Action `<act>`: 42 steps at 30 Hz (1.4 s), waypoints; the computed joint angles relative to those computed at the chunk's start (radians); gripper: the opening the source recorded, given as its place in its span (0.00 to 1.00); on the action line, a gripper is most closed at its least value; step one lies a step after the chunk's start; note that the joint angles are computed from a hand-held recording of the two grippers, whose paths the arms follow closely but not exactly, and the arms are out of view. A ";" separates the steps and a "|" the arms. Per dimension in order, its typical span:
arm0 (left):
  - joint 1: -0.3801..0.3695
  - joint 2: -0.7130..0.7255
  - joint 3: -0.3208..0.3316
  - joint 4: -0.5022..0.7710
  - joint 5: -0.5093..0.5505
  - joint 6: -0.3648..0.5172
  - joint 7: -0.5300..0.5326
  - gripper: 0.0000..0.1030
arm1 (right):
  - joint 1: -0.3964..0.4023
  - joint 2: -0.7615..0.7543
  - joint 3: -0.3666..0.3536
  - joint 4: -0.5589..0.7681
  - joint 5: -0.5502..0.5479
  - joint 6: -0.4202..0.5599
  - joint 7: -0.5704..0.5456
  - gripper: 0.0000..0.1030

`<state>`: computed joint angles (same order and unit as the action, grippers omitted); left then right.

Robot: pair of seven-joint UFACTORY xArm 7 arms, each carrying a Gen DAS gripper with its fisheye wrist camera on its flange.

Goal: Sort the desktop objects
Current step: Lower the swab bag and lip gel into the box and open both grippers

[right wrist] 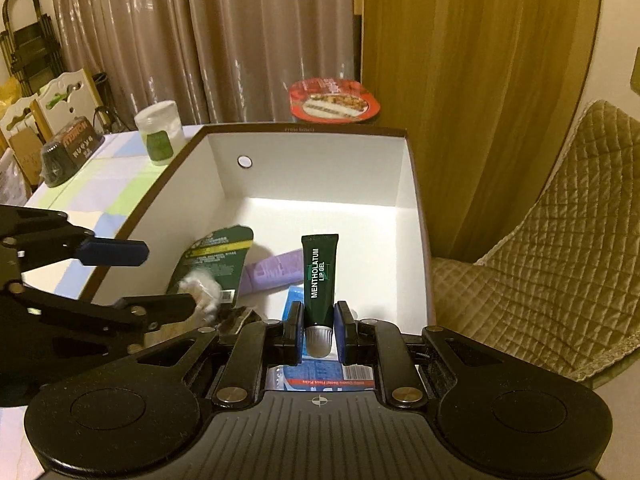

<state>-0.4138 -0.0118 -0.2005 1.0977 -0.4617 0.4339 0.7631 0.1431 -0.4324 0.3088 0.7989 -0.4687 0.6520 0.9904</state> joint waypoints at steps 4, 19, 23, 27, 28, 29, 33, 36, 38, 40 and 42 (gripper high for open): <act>0.002 -0.015 0.004 -0.015 -0.009 -0.004 0.014 0.46 | 0.001 0.036 -0.013 0.009 0.005 -0.019 -0.016 0.14; 0.003 -0.060 0.029 -0.035 -0.026 0.005 0.024 0.46 | 0.036 0.177 -0.078 0.079 0.050 -0.079 -0.106 0.14; 0.001 -0.067 0.032 -0.040 -0.032 0.004 0.028 0.47 | 0.044 0.192 -0.087 0.086 0.065 -0.088 -0.122 0.14; -0.001 -0.072 0.037 -0.044 -0.039 0.005 0.034 0.47 | 0.043 0.187 -0.085 0.079 0.055 -0.100 -0.107 0.14; -0.001 -0.073 0.038 -0.044 -0.041 0.005 0.036 0.47 | 0.042 0.184 -0.084 0.077 0.051 -0.102 -0.103 0.14; -0.001 -0.075 0.039 -0.045 -0.044 0.005 0.037 0.47 | 0.041 0.181 -0.082 0.075 0.047 -0.103 -0.099 0.14; -0.002 -0.080 0.041 -0.048 -0.053 0.004 0.042 0.47 | 0.039 0.161 -0.074 0.068 0.038 -0.097 -0.087 0.14; -0.003 -0.085 0.044 -0.051 -0.061 0.005 0.050 0.47 | 0.036 0.141 -0.062 0.064 0.028 -0.089 -0.069 0.14; -0.004 -0.089 0.046 -0.054 -0.067 0.006 0.054 0.48 | 0.032 0.127 -0.052 0.062 0.017 -0.084 -0.051 0.14; -0.005 -0.096 0.048 -0.057 -0.075 0.008 0.058 0.48 | 0.028 0.106 -0.040 0.058 0.007 -0.069 -0.030 0.14; -0.007 -0.105 0.051 -0.062 -0.084 0.009 0.062 0.49 | 0.025 0.086 -0.028 0.056 -0.001 -0.054 -0.010 0.14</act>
